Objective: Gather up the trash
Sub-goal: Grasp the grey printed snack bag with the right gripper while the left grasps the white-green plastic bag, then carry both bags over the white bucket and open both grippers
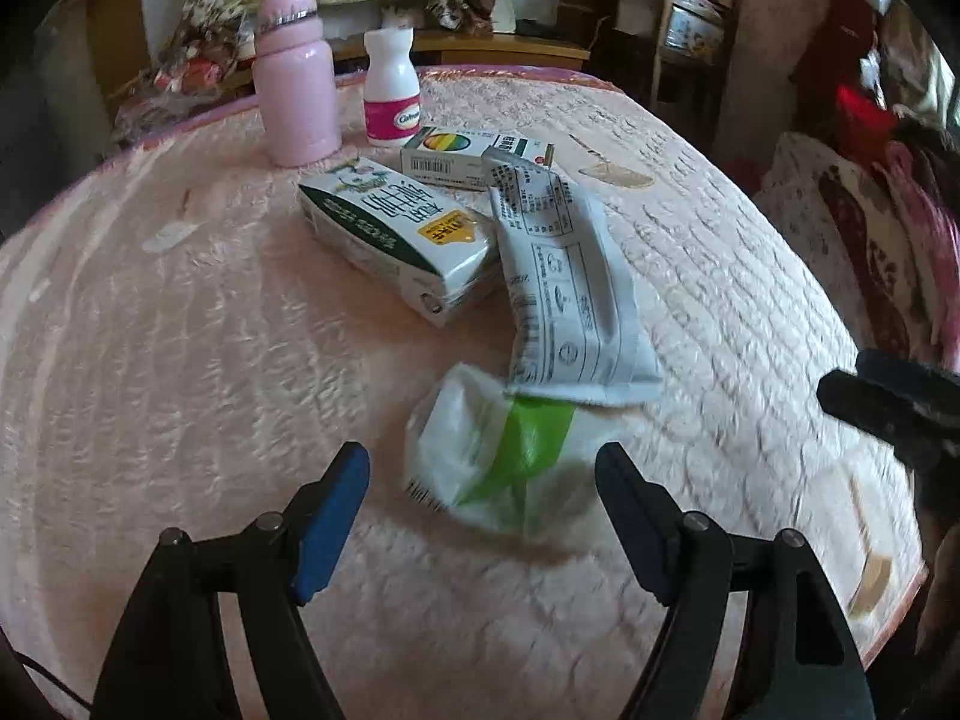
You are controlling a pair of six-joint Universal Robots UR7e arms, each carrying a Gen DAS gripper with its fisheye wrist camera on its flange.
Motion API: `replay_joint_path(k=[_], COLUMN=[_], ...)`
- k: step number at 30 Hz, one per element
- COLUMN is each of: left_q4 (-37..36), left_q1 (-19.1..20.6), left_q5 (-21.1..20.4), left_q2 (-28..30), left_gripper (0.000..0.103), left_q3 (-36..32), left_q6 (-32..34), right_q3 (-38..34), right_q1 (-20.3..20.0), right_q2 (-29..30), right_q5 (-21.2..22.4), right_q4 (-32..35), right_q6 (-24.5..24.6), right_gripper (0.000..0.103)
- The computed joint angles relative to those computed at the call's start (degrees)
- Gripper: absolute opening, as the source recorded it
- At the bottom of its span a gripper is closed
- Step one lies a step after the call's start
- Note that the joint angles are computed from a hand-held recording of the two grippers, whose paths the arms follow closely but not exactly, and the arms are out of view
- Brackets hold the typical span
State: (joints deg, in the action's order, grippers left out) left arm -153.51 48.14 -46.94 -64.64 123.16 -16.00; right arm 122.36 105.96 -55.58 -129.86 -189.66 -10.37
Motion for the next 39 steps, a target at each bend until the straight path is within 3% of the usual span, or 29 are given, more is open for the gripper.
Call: replay_joint_path(k=[5,6,10,17,24,27,29,32,39], left_q4=[-1.2,-0.6,3.2,6.9,5.1,4.0,3.7,3.1,2.7], left_q1=[1.4,2.0,2.6,2.8,1.8,1.2,1.1,0.6,-1.2], left_q5=[-0.8,-2.9,-3.7,-0.2,-0.1,0.2,-0.1,0.1,-0.4], left_q2=[1.9,1.0,-2.7,-10.0,-10.9,-10.3,-9.7,-9.6,-8.9], left_gripper=[0.076,0.065,0.042,0.04,0.04,0.04,0.04,0.04,0.04], left_q3=[-1.4,-1.4,-0.6,2.1,3.1,3.3,2.9,3.1,3.4], left_q6=[1.2,2.0,3.6,1.7,1.9,2.3,2.0,1.5,0.9], right_q3=[-3.1,-3.9,-6.3,-13.7,-20.5,-20.3,-19.5,-17.4,-10.3], right_q1=[0.2,0.2,0.2,-0.2,-1.7,-2.0,-2.2,-2.7,-2.4], right_q2=[1.8,2.4,4.5,10.5,15.2,15.5,15.3,13.6,7.9], right_q5=[0.4,0.5,2.3,7.4,9.0,10.0,11.2,13.8,13.8], right_q4=[2.1,2.5,3.6,8.9,15.4,13.3,11.9,11.5,8.4], right_q6=[-0.9,-1.3,-1.9,0.2,4.0,3.2,2.2,1.6,0.3], right_gripper=[0.08,0.08,0.08,0.08,0.081,0.08,0.066,0.055,0.051])
